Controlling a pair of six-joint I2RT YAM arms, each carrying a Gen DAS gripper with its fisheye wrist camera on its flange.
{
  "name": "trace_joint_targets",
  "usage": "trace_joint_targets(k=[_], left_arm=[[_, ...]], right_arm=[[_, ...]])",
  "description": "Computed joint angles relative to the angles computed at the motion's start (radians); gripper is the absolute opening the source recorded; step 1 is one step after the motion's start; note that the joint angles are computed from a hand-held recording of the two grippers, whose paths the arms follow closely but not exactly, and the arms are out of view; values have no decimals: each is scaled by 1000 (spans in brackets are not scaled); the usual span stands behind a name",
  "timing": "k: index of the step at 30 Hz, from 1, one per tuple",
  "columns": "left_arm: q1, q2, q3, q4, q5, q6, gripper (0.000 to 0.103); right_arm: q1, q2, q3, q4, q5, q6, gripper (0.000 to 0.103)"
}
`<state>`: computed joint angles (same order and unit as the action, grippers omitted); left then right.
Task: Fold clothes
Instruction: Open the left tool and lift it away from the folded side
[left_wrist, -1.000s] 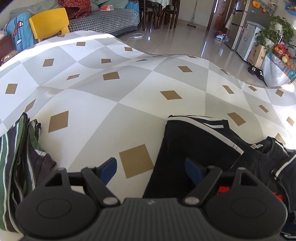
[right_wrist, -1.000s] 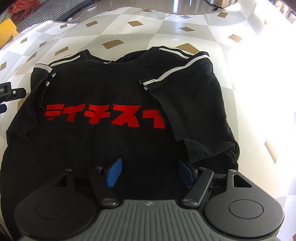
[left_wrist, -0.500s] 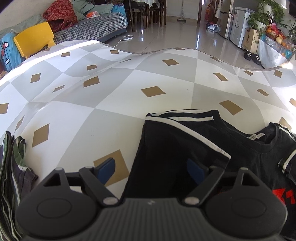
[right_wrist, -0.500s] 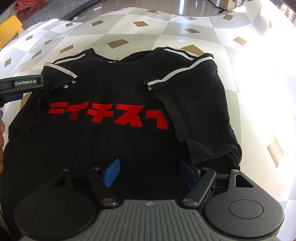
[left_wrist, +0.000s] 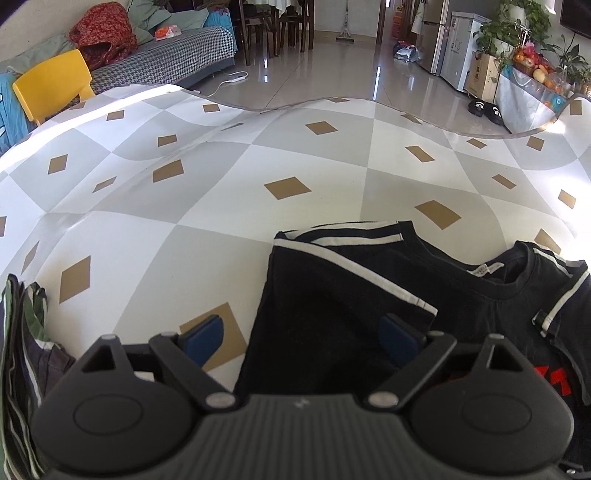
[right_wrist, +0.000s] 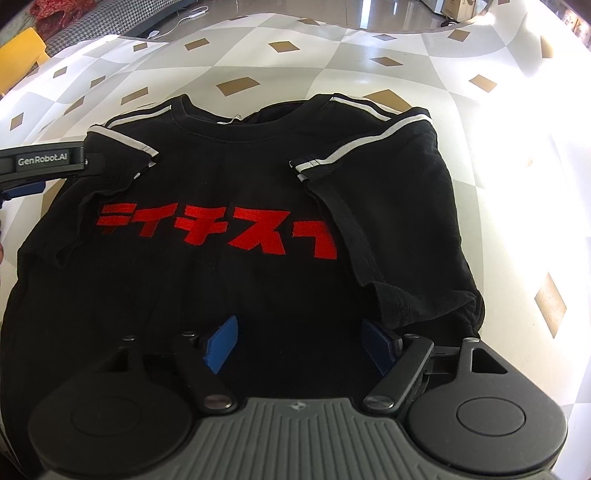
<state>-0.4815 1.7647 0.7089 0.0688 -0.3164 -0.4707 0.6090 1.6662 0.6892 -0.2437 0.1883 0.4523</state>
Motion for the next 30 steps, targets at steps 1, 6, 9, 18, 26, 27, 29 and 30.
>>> trace_joint_targets(k=[1, 6, 9, 18, 26, 27, 29, 30], left_arm=[[4, -23, -13, -3, -4, 9, 93], [45, -108, -86, -21, 27, 22, 94], [60, -148, -128, -30, 21, 26, 94], [14, -152, -202, -35, -43, 24, 96], [-32, -118, -243, -3, -54, -51, 98], [-30, -121, -243, -7, -50, -55, 98], [-28, -126, -243, -16, -45, -65, 98], [-33, -134, -245, -20, -52, -71, 99]], right_arm=[[-2, 5, 2, 3, 0, -1, 75], [2, 18, 10, 5, 7, 11, 75], [5, 16, 8, 4, 10, 15, 75], [10, -6, -19, 21, 15, 1, 75], [10, -10, -22, 26, 18, -7, 75], [9, -9, -21, 26, 18, -8, 75], [8, -8, -19, 25, 18, -10, 75], [8, -8, -19, 25, 18, -11, 75]])
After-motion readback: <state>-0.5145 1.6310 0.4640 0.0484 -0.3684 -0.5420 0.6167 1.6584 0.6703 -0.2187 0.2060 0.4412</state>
